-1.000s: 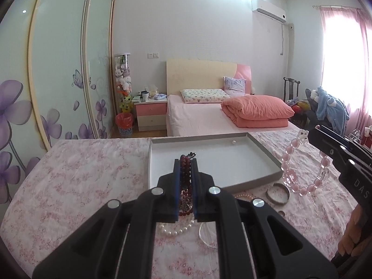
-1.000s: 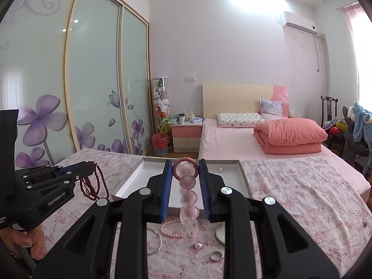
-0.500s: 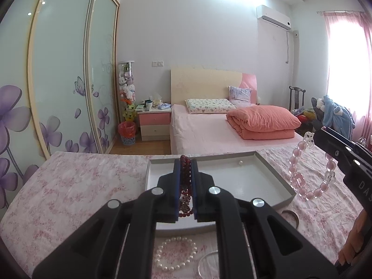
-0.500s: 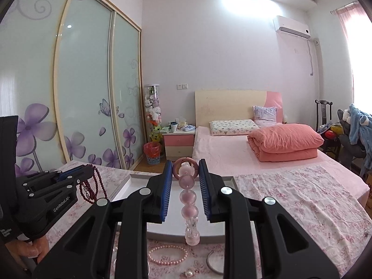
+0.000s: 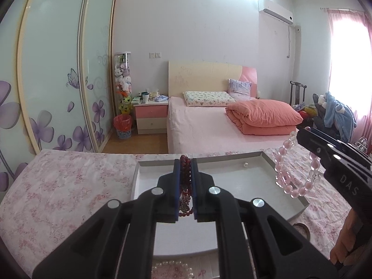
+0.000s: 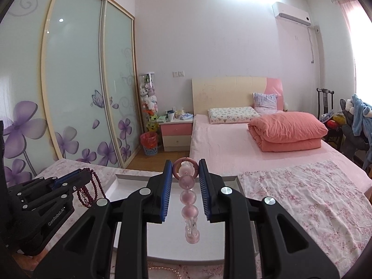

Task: Organize jewelry
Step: 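Carry both bracelets into the gray tray and open both tools to drop them, then withdraw both open tools from the tray toward the remaining jewelry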

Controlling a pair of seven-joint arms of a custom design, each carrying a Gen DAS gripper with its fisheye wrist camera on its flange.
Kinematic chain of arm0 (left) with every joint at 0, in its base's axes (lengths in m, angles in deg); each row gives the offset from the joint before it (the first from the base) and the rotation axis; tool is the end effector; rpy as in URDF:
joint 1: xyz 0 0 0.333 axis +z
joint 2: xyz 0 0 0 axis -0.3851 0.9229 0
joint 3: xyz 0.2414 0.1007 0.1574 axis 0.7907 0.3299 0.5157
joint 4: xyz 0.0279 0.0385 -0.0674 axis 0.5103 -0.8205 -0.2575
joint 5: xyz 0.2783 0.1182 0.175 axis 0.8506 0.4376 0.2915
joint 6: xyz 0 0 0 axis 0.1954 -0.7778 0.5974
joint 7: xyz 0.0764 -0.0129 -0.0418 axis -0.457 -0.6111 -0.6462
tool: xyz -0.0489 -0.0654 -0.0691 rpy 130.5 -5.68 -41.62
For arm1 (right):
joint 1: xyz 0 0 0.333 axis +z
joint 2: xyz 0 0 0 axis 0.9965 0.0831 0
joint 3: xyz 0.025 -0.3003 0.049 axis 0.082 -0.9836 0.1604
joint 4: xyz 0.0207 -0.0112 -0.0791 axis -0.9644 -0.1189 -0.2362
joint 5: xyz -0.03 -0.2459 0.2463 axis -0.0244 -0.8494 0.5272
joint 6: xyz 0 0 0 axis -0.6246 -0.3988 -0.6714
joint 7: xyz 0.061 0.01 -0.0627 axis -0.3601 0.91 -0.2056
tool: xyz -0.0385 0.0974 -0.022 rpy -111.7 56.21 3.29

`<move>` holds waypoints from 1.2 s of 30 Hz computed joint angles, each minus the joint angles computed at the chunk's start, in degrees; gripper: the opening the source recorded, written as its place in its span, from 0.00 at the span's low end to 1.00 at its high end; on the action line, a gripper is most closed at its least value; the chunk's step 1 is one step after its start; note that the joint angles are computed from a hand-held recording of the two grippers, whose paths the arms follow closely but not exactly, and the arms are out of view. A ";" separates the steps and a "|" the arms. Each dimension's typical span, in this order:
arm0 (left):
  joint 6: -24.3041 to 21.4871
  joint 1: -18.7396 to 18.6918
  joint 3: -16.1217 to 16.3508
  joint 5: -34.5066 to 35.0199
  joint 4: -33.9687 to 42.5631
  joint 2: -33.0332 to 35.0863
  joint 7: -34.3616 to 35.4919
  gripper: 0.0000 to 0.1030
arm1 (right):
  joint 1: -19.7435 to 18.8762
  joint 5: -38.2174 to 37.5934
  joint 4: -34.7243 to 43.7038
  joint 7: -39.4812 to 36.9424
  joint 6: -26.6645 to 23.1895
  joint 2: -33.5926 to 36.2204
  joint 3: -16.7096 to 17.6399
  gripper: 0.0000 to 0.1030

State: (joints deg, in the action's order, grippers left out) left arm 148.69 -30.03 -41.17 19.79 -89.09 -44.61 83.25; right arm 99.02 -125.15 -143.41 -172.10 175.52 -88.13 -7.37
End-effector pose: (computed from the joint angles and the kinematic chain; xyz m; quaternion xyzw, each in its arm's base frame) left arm 0.5691 -0.2501 0.5432 -0.4165 0.7388 -0.4675 0.2493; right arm 0.4777 0.1936 0.5379 -0.4528 0.6751 -0.4454 0.3752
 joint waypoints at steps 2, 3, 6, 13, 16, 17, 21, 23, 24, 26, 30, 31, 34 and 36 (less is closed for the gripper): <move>-0.90 -3.11 3.66 3.51 1.92 1.90 -3.46 0.09 | -0.53 1.46 1.16 -1.23 1.71 1.77 -0.92 0.23; -1.39 -4.01 4.79 5.00 2.94 2.82 -4.85 0.09 | -0.89 2.49 1.79 -1.86 2.97 2.81 -1.54 0.23; -2.60 -6.30 7.65 9.43 5.91 5.79 -8.59 0.09 | -1.67 6.35 3.66 -4.65 6.15 5.63 -2.98 0.23; -7.20 -9.21 11.54 17.78 12.31 10.89 -16.43 0.09 | -2.16 17.89 5.48 -13.43 9.87 9.76 -5.04 0.24; -8.77 -9.05 11.39 19.52 14.35 12.29 -17.81 0.09 | -2.08 21.59 5.47 -16.17 10.74 10.47 -5.55 0.24; -9.30 -9.31 11.67 20.21 14.99 12.74 -18.45 0.09 | -1.92 22.66 5.52 -17.15 10.60 10.63 -5.59 0.24; -11.10 -9.06 11.72 21.47 16.72 13.91 -19.93 0.10 | -1.62 24.76 5.00 -18.58 10.02 10.02 -5.98 0.29; -11.50 -8.82 11.82 21.78 17.26 14.05 -20.85 0.12 | -1.64 23.30 4.88 -17.21 9.65 9.57 -6.14 0.40; -11.68 -8.82 12.14 22.02 17.45 14.06 -21.50 0.14 | -1.59 22.23 4.43 -16.26 9.16 8.83 -6.04 0.41; -11.22 -9.24 13.39 22.86 17.18 13.75 -23.39 0.17 | -1.93 21.37 4.20 -15.76 9.09 8.30 -5.92 0.41; -10.46 -8.88 14.06 23.96 15.64 12.28 -25.57 0.19 | -2.25 19.41 3.12 -13.89 7.94 6.41 -5.13 0.41; -9.95 -8.61 14.00 24.09 14.81 11.64 -25.76 0.19 | -2.43 19.33 2.98 -13.84 7.84 6.14 -4.99 0.41; -8.15 -7.65 13.53 24.13 11.73 9.38 -25.74 0.23 | -2.64 18.83 1.77 -13.29 7.31 4.64 -4.26 0.41; -7.04 -6.34 12.50 23.41 9.33 7.58 -24.92 0.24 | -2.69 18.39 0.75 -13.00 6.66 3.45 -3.66 0.41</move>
